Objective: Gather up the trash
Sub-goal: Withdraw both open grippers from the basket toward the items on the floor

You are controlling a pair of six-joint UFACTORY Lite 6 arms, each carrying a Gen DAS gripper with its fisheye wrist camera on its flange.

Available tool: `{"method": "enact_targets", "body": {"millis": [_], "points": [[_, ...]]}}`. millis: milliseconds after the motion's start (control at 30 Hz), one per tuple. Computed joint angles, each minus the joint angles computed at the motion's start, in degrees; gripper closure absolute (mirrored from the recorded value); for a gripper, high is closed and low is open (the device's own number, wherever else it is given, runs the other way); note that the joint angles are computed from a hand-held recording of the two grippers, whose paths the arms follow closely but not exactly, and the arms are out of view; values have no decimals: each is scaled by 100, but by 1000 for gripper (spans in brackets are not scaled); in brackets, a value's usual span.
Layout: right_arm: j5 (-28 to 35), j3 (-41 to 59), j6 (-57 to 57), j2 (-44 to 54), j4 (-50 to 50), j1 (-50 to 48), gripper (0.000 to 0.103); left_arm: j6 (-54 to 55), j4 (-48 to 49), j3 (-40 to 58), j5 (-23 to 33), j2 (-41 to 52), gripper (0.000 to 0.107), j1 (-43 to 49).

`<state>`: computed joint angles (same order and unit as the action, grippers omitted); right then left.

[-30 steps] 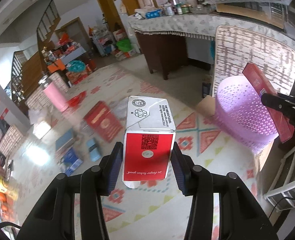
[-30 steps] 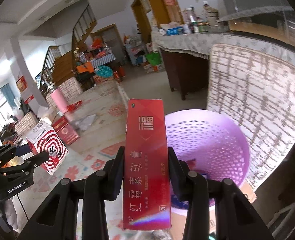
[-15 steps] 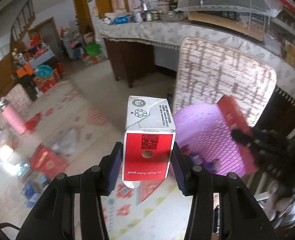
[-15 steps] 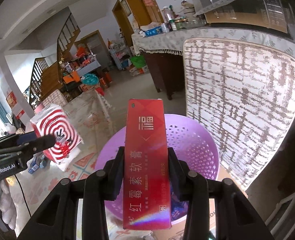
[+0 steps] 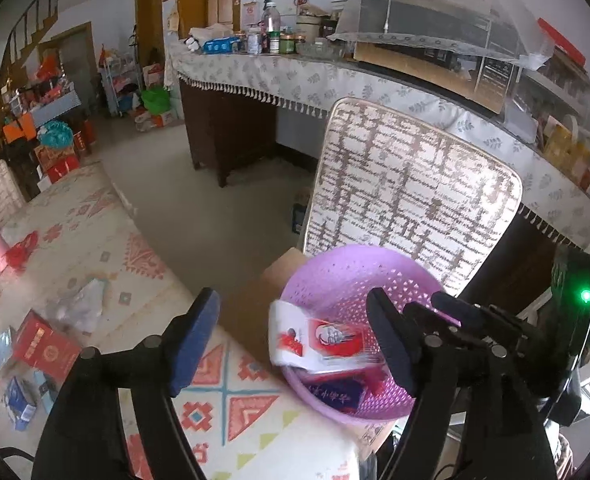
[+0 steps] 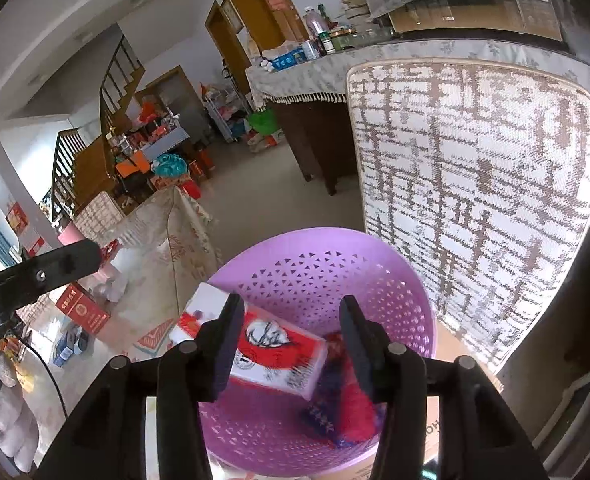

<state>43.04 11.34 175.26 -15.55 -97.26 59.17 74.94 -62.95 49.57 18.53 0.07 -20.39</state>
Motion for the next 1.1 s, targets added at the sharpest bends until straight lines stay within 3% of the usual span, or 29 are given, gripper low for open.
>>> {"method": "enact_targets", "body": {"millis": [167,267,500,600,800,1100], "points": [[54,320,3,353,123,271,49,301,17,-307,594,-253,32,832],[124,561,-178,503,325,486,44,619,48,-549,985,-446,28,1498],[227,1619,-624,1329,630,1018,38,1869,290,-839,2023,-613,24,3895],[83,2373,-869,1968,606,1142,36,2584,237,-556,2188,-271,24,4955],[-236,3811,-1212,3224,450,1221,33,3014,126,1136,1981,1482,24,6243],[-835,5613,-2040,4618,718,1115,33,1416,1561,4607,1945,4375,24,5778]]}}
